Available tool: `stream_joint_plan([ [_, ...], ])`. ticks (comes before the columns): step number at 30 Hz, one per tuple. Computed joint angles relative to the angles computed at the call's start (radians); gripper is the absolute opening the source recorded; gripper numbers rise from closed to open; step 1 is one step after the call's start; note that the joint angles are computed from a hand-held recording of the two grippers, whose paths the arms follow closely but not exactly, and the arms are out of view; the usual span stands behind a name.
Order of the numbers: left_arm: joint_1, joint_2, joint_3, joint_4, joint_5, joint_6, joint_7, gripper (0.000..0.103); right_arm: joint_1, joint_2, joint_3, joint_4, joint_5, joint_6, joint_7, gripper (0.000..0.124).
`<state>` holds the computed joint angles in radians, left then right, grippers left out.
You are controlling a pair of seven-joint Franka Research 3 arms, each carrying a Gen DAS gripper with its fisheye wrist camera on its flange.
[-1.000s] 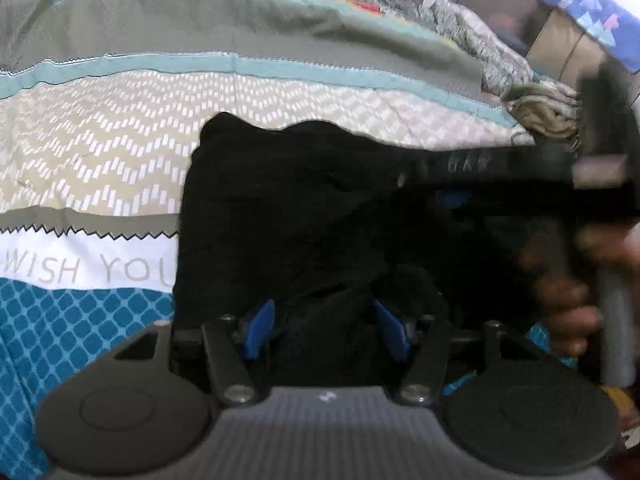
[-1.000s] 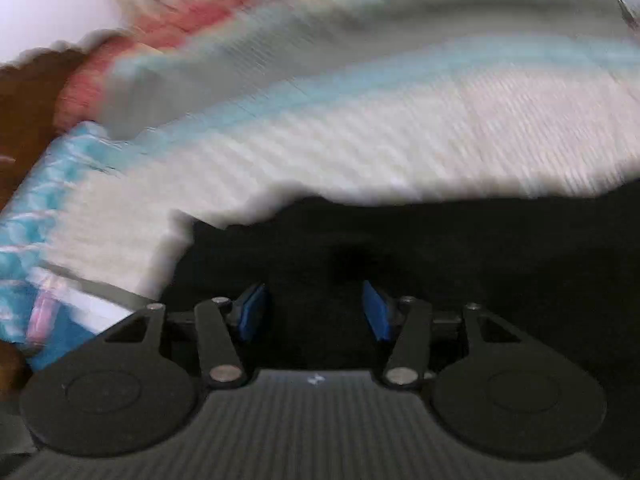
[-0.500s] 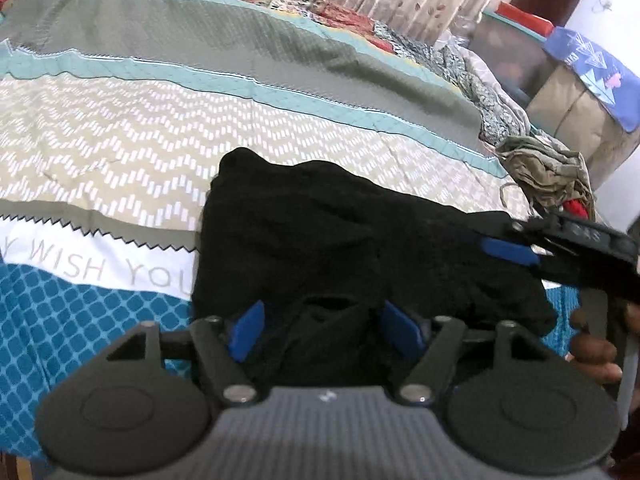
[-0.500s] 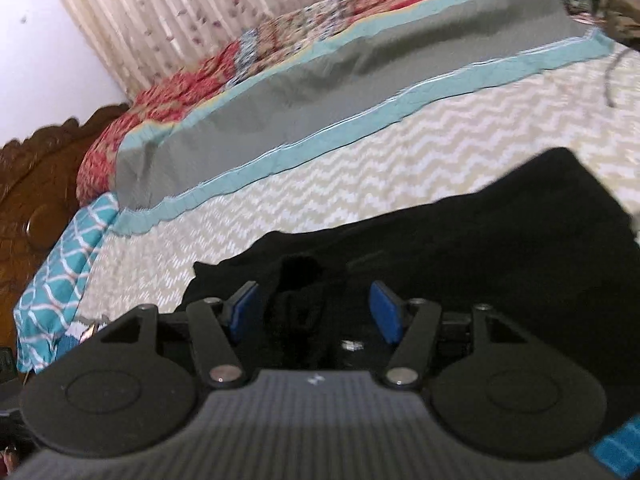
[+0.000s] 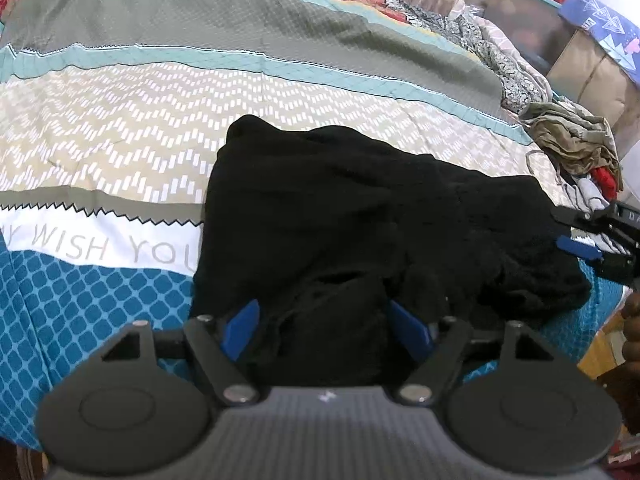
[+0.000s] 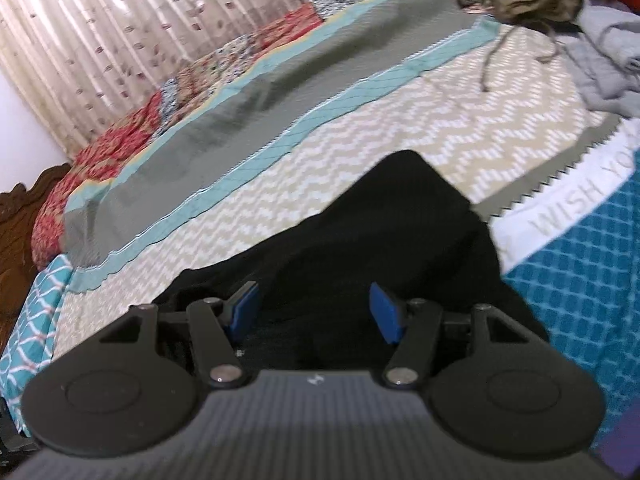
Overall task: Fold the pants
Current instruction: 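Grasp the folded pants edge with the right gripper and lift it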
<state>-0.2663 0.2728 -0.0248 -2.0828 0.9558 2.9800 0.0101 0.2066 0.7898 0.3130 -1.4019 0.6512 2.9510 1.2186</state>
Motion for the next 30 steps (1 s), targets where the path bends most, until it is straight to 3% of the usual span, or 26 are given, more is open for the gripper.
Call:
stream_joint_plan([
  [5,0.004,0.002,-0.012,0.006,-0.022,-0.019,0.028,0.075,0.047,0.02,-0.095,0.024,-0.047,-0.104,0.139,0.063],
  [10,0.0,0.003,-0.005,0.004,-0.018,-0.011,0.026,0.075,0.045,0.015,-0.082,0.008,-0.082,-0.079,0.114,0.063],
  [13,-0.012,-0.014,0.033,-0.018,0.046,0.052,-0.058,0.075,-0.048,0.004,0.034,-0.018,0.003,-0.03,0.018,0.063],
  [15,-0.036,-0.034,0.085,-0.025,0.158,0.101,-0.191,0.075,-0.091,-0.01,0.086,-0.042,0.055,0.031,-0.059,0.063],
  [19,-0.047,-0.068,0.116,0.005,0.391,0.098,-0.396,0.075,-0.187,-0.018,0.196,-0.081,0.117,0.172,-0.216,0.065],
  [24,0.022,-0.035,0.043,0.08,0.368,0.12,-0.324,0.074,-0.254,0.007,0.23,-0.094,0.155,0.21,-0.195,0.073],
  [27,0.09,0.037,-0.042,0.139,0.169,0.156,-0.089,0.068,-0.294,0.015,0.264,-0.116,0.178,0.202,-0.174,0.073],
  [28,0.124,0.067,-0.088,0.161,0.092,0.162,0.008,0.065,-0.311,0.02,0.284,-0.122,0.185,0.2,-0.18,0.073],
  [30,0.216,0.138,-0.218,0.21,-0.064,0.133,0.208,0.05,-0.346,0.028,0.325,-0.135,0.194,0.197,-0.214,0.073],
])
